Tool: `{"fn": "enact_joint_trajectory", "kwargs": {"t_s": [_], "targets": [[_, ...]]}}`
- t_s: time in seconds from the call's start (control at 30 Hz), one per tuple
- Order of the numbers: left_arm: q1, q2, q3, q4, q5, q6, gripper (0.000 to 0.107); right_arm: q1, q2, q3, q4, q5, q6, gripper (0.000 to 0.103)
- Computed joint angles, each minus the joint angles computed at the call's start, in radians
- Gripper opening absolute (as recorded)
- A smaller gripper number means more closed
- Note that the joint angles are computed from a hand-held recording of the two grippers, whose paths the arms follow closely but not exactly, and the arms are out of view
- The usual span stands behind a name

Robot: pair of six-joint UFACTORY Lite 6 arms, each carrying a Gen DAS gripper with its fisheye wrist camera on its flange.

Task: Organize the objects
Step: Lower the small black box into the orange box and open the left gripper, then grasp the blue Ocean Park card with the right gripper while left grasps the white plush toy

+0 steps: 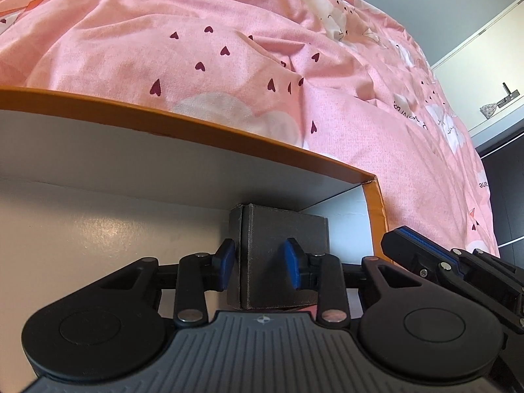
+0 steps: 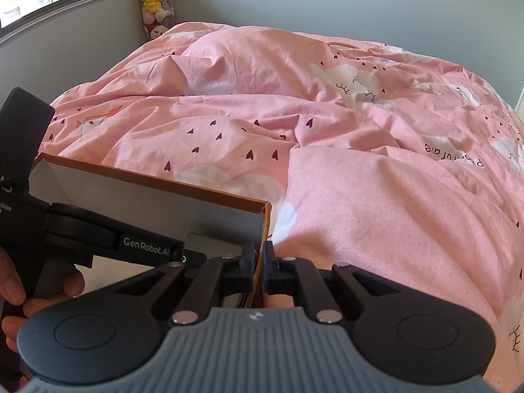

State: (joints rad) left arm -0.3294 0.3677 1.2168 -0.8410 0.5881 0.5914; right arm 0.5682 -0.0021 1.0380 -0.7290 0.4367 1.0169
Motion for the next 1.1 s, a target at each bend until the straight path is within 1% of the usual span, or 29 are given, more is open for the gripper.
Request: {"fn": "enact_joint_trajectory", "kwargs": {"t_s": [0.07, 0.17, 0.27, 0.33, 0.4, 0.57, 0.67, 0.77, 0.83, 0.9, 1.0, 1.1], "targets": [[-0.014, -0.030, -0.023, 0.038, -0.032, -0.026, 0.038, 0.006, -0.007, 0.000, -0.006, 0.007, 0.006, 0.006], [-0.022, -0.097, -0.069, 0.063, -0.055, -0.024, 0.038, 0.020, -0.028, -0.003, -0.012, 0.025, 0.008, 0.006], [-0.031, -0.200, -0.127, 0.111, -0.074, -0.027, 0.038, 0.045, -0.049, -0.005, -0.012, 0.053, 0.013, 0.006], [-0.040, -0.277, -0.161, 0.183, -0.081, -0.059, 0.038, 0.067, -0.067, -0.009, -0.017, 0.074, 0.026, 0.006], [-0.041, -0.364, -0.198, 0.245, -0.072, -0.079, 0.038, 0.093, -0.088, -0.016, -0.024, 0.097, 0.048, 0.006], [0.003, -0.585, -0.285, 0.285, 0.003, -0.047, 0.038, 0.195, -0.147, -0.033, -0.064, 0.179, 0.140, 0.006], [0.068, -0.718, -0.333, 0.253, 0.085, 0.025, 0.038, 0.271, -0.182, -0.043, -0.088, 0.242, 0.202, 0.008], [0.164, -0.851, -0.373, 0.218, 0.203, 0.103, 0.038, 0.360, -0.225, -0.062, -0.104, 0.301, 0.275, 0.012], [0.246, -0.934, -0.400, 0.188, 0.296, 0.183, 0.038, 0.438, -0.266, -0.088, -0.114, 0.346, 0.349, 0.018], [0.345, -1.010, -0.434, 0.158, 0.404, 0.274, 0.038, 0.528, -0.308, -0.120, -0.127, 0.395, 0.437, 0.021], [0.515, -1.087, -0.491, 0.123, 0.570, 0.415, 0.038, 0.678, -0.349, -0.169, -0.131, 0.476, 0.582, 0.021], [0.692, -1.141, -0.562, 0.121, 0.705, 0.532, 0.038, 0.809, -0.377, -0.223, -0.103, 0.531, 0.735, 0.021]]}}
